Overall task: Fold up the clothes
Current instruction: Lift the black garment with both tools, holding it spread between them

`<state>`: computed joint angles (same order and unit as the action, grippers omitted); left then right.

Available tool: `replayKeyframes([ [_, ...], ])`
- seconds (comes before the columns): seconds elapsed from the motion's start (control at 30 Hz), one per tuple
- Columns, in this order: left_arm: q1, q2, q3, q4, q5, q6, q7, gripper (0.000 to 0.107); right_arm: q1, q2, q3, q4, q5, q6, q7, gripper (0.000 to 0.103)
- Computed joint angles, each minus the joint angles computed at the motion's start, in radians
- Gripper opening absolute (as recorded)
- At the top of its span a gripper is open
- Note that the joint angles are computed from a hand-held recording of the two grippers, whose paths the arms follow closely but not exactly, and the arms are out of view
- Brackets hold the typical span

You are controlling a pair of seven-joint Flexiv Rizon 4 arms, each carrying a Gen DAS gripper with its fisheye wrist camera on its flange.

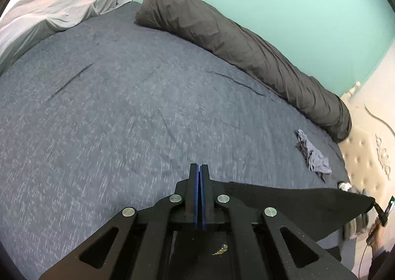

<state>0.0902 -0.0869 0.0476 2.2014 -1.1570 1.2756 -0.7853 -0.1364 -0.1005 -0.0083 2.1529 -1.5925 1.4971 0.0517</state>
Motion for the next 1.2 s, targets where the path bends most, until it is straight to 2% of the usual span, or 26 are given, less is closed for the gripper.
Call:
replayKeyframes([
  [0.07,0.008,-0.031,-0.003,-0.025,0.008,-0.006,-0.012,0.001,0.024,-0.033,0.005,-0.025,0.063,-0.03,-0.046,0.006],
  [0.17,0.024,-0.092,-0.012,-0.071,0.07,-0.011,-0.06,0.001,0.045,-0.077,-0.007,-0.057,0.073,-0.028,-0.041,0.006],
  [0.5,0.089,-0.268,-0.078,-0.166,0.181,0.014,-0.128,0.001,0.066,-0.246,-0.053,-0.166,0.0,-0.037,0.038,0.006],
  [0.6,0.104,-0.31,-0.073,-0.176,0.263,-0.006,-0.182,0.001,0.091,-0.289,-0.051,-0.147,0.143,-0.073,-0.088,0.006],
  [0.67,0.12,-0.326,-0.089,-0.17,0.278,0.002,-0.194,0.001,0.105,-0.318,-0.038,-0.126,0.28,-0.085,-0.206,0.006],
  [0.77,0.133,-0.336,-0.093,-0.165,0.331,-0.026,-0.225,0.002,0.108,-0.366,0.018,-0.119,0.491,-0.133,-0.395,0.007],
  [0.8,0.141,-0.329,-0.106,-0.154,0.324,-0.014,-0.214,0.003,0.124,-0.37,0.008,-0.115,0.496,-0.14,-0.412,0.008],
  [0.83,0.146,-0.321,-0.117,-0.143,0.314,-0.003,-0.202,0.006,0.144,-0.366,-0.023,-0.106,0.465,-0.111,-0.39,0.01],
  [0.87,0.151,-0.314,-0.127,-0.132,0.303,0.008,-0.189,0.009,0.164,-0.362,-0.056,-0.098,0.431,-0.082,-0.365,0.017],
  [0.9,0.155,-0.298,-0.127,-0.119,0.296,0.004,-0.189,0.02,0.19,-0.345,-0.099,-0.087,0.382,-0.063,-0.319,0.024],
  [0.93,0.158,-0.28,-0.123,-0.106,0.29,-0.004,-0.19,0.031,0.215,-0.329,-0.141,-0.077,0.328,-0.045,-0.268,0.042],
  [0.97,0.163,-0.257,-0.126,-0.086,0.267,-0.004,-0.177,0.037,0.231,-0.313,-0.173,-0.07,0.267,-0.031,-0.214,0.057],
  [1.0,0.167,-0.229,-0.125,-0.063,0.239,-0.008,-0.16,0.04,0.229,-0.295,-0.188,-0.064,0.204,-0.013,-0.156,0.06],
  [1.07,0.17,-0.173,-0.12,-0.019,0.159,-0.033,-0.101,0.041,0.195,-0.255,-0.188,-0.054,0.078,0.024,-0.053,0.06],
  [1.13,0.149,-0.119,-0.093,0.025,0.135,-0.061,-0.063,0.042,0.153,-0.21,-0.164,-0.025,0.001,0.055,0.03,0.06],
  [1.2,0.125,-0.062,-0.057,0.069,0.145,-0.095,-0.047,0.042,0.114,-0.177,-0.131,0.011,-0.033,0.094,0.047,0.06],
])
